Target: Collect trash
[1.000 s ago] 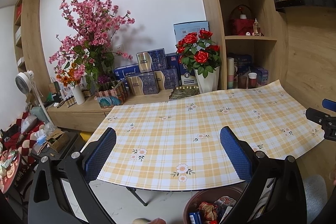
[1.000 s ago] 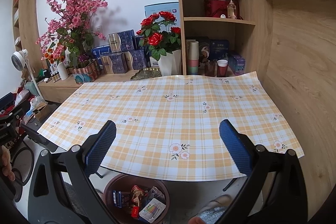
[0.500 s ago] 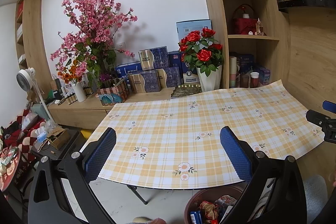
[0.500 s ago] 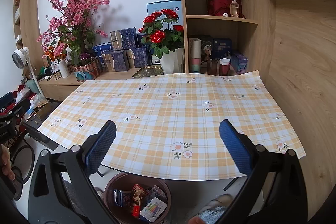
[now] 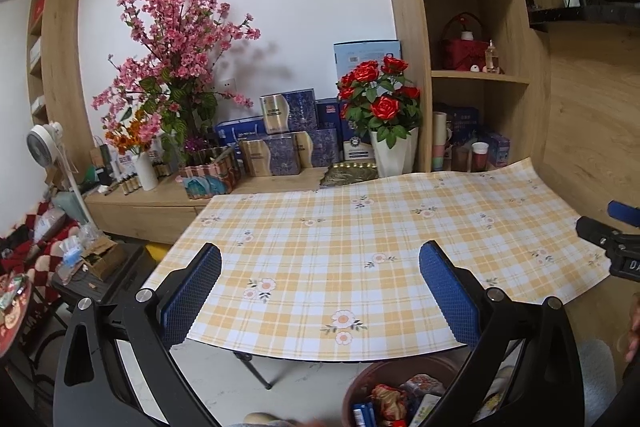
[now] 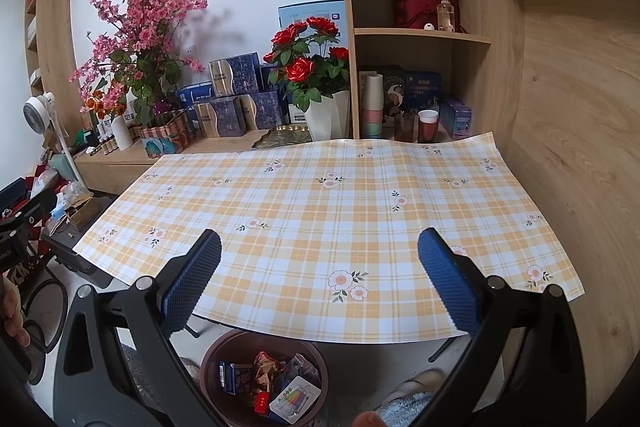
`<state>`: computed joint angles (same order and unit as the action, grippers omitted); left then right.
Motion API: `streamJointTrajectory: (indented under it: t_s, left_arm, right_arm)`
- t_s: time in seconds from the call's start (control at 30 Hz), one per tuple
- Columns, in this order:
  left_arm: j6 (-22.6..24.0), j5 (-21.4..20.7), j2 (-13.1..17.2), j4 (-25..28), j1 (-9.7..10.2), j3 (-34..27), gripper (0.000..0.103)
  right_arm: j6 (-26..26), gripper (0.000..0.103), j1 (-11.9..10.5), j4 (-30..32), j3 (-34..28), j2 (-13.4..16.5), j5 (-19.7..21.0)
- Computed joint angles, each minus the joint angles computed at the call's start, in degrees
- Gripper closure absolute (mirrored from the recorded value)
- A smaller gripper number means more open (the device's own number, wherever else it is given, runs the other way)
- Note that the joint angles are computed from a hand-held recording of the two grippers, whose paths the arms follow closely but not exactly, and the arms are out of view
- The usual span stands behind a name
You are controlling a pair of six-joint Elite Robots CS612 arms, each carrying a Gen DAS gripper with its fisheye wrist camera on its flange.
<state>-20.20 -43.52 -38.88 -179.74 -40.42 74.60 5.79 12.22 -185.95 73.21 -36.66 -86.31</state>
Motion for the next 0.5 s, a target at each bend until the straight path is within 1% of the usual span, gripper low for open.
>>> streamJointTrajectory:
  t_s: [0.03, 0.13, 0.23, 0.27, 0.3, 0.37, 0.4, 0.5]
  left_arm:
    - [-0.1, -0.2, 0.0, -0.6, 0.03, 0.1, 0.006]
    - [-0.1, 1.3, 0.1, -0.5, -0.19, -0.2, 0.006]
    - [-0.6, 1.9, 0.1, -0.1, -0.24, -0.3, 0.006]
    - [-1.2, 2.6, 0.2, 0.1, -0.31, -0.4, 0.006]
    - [-2.0, 4.1, 0.3, 0.8, -0.48, -0.6, 0.006]
    - [-1.2, 5.5, 0.5, 0.5, -0.67, -1.0, 0.006]
    - [0.3, 4.9, 0.6, -0.9, -0.69, -0.9, 0.006]
    - [1.3, 1.8, 0.3, -2.6, -0.47, -0.4, 0.006]
  right_arm:
    - [0.0, 0.006, 0.0, -0.1, 0.0, 0.0, -0.1]
    - [0.2, 0.006, 0.0, -0.4, 0.1, 0.0, -0.1]
    - [0.2, 0.006, 0.0, -0.4, 0.1, -0.1, -0.2]
    - [0.2, 0.006, 0.0, -0.4, 0.1, -0.1, -0.1]
    - [0.2, 0.006, 0.0, -0.5, 0.1, -0.1, -0.2]
    - [0.1, 0.006, 0.0, -0.5, 0.1, -0.1, -0.3]
    - [0.2, 0.006, 0.0, -0.5, 0.1, -0.1, -0.1]
    - [0.2, 0.006, 0.0, -0.5, 0.1, -0.1, -0.1]
